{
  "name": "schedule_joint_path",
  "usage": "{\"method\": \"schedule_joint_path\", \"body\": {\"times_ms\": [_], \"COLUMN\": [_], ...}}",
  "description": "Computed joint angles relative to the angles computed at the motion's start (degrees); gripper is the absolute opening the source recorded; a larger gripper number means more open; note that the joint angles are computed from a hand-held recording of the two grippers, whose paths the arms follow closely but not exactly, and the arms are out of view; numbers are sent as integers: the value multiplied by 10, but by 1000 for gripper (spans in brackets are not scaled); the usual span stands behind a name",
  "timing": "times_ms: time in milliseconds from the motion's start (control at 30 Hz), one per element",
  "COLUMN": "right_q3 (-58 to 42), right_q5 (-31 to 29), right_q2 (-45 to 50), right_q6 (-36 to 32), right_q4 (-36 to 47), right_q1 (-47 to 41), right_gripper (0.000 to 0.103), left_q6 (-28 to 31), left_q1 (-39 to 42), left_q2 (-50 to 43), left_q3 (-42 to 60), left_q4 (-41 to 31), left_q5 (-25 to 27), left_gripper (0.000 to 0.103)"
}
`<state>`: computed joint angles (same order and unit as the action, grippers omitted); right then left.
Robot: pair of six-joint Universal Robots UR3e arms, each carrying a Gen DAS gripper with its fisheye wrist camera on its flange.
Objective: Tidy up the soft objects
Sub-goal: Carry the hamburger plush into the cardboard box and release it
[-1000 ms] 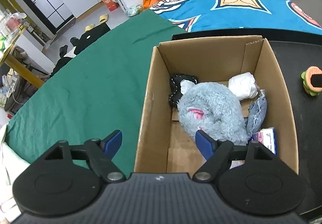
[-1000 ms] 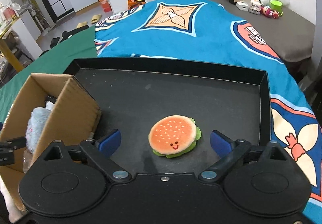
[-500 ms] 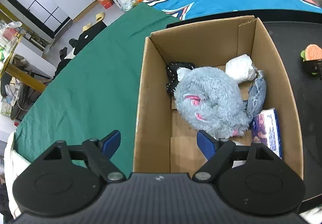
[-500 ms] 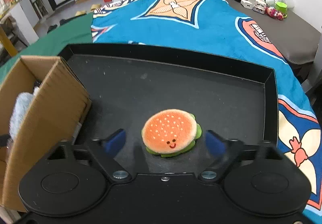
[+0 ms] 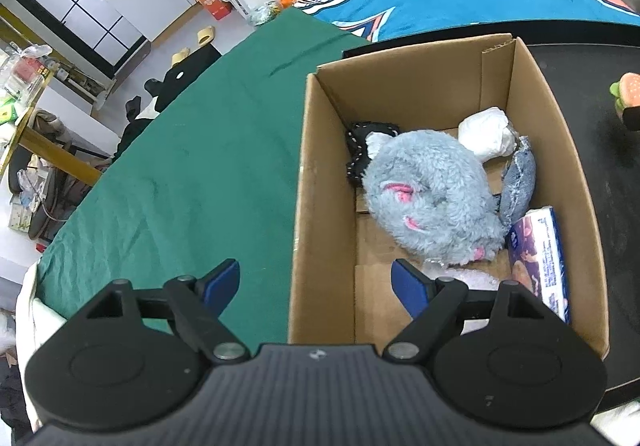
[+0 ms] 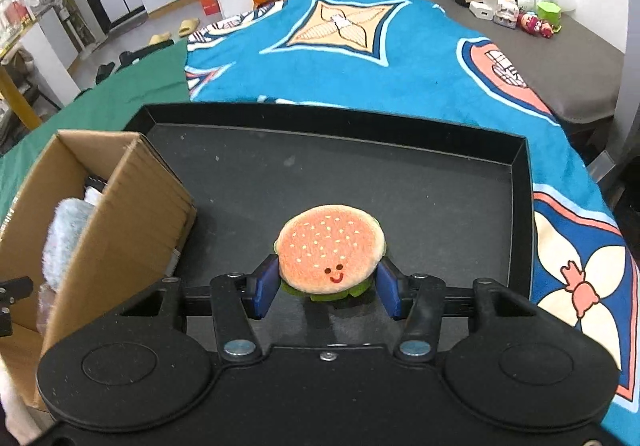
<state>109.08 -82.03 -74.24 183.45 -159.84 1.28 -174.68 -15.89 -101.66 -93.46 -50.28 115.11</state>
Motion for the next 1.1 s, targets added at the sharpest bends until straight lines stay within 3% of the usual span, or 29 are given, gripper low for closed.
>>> {"method": "schedule_joint_path", "body": {"times_ms": [667,867,1100], "right_q3": [-14,-27,-51], "right_q5": [35,30,31], "right_q2": [-82,-89,-67], "right_q6": [38,49,50], "right_q4": [16,4,-16], "right_q1": [51,95,137], "right_gripper": [51,51,51], "left_q6": [39,58,66], "left_q1": [50,88,125], "left_q2": [101,138,165], "left_q3": [-102,-146,-176], "left_q4": [60,94,102], "left_q5": [-34,-78,-133], "left_gripper": [79,76,66]}}
